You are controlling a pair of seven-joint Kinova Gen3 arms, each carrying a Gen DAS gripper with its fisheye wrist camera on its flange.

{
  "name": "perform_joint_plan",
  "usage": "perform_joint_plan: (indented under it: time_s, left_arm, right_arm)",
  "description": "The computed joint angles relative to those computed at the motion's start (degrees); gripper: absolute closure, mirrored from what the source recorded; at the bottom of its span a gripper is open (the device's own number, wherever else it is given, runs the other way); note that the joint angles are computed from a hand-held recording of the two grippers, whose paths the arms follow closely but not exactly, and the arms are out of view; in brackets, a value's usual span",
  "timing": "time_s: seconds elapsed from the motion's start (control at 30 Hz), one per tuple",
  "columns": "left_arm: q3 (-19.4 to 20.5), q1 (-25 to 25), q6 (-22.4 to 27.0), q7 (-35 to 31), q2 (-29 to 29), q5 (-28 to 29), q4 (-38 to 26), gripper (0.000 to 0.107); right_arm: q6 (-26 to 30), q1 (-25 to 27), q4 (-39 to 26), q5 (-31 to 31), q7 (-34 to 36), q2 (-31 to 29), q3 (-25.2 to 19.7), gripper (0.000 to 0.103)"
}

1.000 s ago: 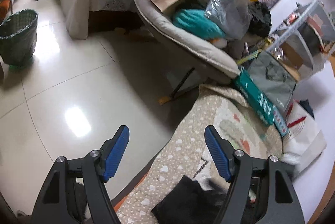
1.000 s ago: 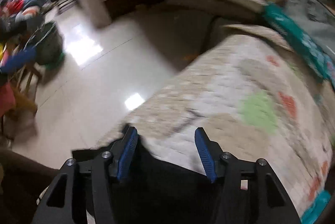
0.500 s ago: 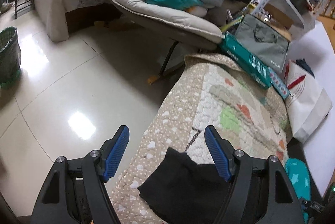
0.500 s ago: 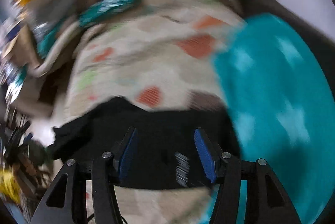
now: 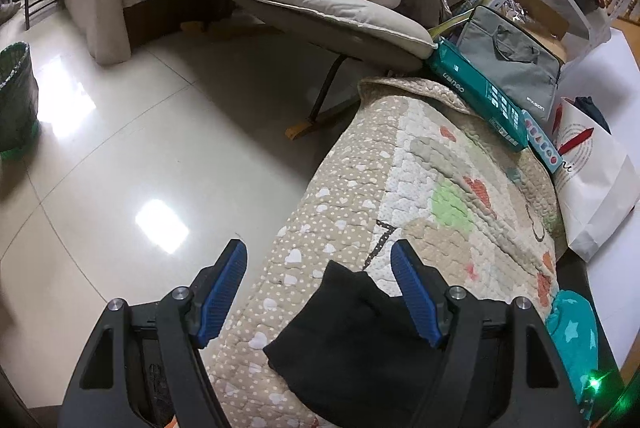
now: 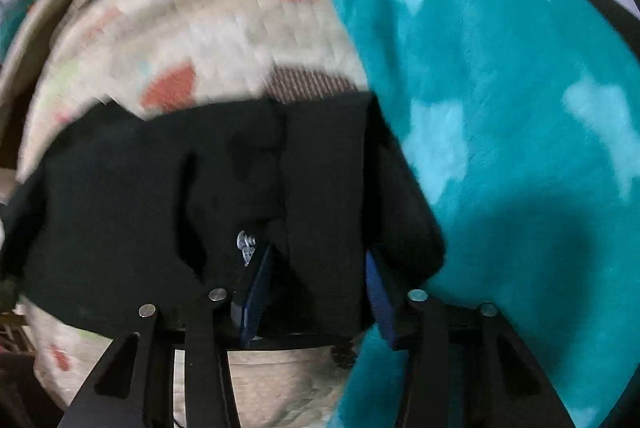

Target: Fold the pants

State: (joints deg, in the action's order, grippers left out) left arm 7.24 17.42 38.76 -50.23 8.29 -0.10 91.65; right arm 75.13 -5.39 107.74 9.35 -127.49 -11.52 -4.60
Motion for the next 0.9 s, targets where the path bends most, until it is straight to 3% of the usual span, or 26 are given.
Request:
perform_joint_plan:
  time_s: [0.07, 0.17, 0.23, 0.37, 0.53, 0.67, 0.73, 0.83, 0.9]
  left_arm:
    - [0.1, 0.2, -0.1, -0.1, 0.0, -0.3, -0.2, 0.034]
    - [0.2, 0.3, 0.0, -0.3, 0.1, -0.3, -0.4, 0.034]
    - [0.2, 0.3, 0.1, -0.4, 0.1, -0.1, -0.5, 0.034]
    - [0.1, 0.5, 0.7, -0.1, 0.1, -0.5, -0.7, 0.034]
    - [0.0, 0.2, 1.0, 0.2, 0.2, -0.2, -0.6, 0.034]
    - [-0.1, 0.2, 1.3, 0.4, 0.2, -0.4, -0.7, 0.034]
    - [-0.1, 0.2, 1.4, 0.4, 0.1, -0.5, -0.6, 0.034]
    - [0.1, 0.2, 2.1, 0.0, 0.4, -0.6, -0.9, 0.034]
    - [0.0, 0.5, 2.8, 0.3, 0.6, -1.0, -1.3, 0.034]
  right_arm:
    - [0.3, -0.4, -0.1, 0.8, -0.8, 0.0, -0.8, 0.056]
    - [0.0, -0.4, 0.0, -1.6, 1.2, -1.6, 0.4, 0.070]
    - [-0.1, -0.1, -0.4, -3.1, 2.3, -3.1, 1.3, 0.089]
    - [2.9, 0.9, -3.2, -1.2, 2.8, -5.0, -0.3, 0.090]
    - [12.0, 0.6, -7.5, 6.3, -0.5, -1.9, -4.9, 0.090]
    - [14.6, -0.2, -7.0, 8.1, -0.9, -0.5, -3.1, 0.090]
    - [15.3, -0.3, -6.9, 7.0, -0.8, -0.2, -2.0, 0.088]
    - [16.1, -0.6, -7.5, 6.0, 0.6, 0.3, -1.1, 0.073]
    - [16.9, -0.6, -8.3, 5.3, 1.5, -0.5, -0.7, 0.047]
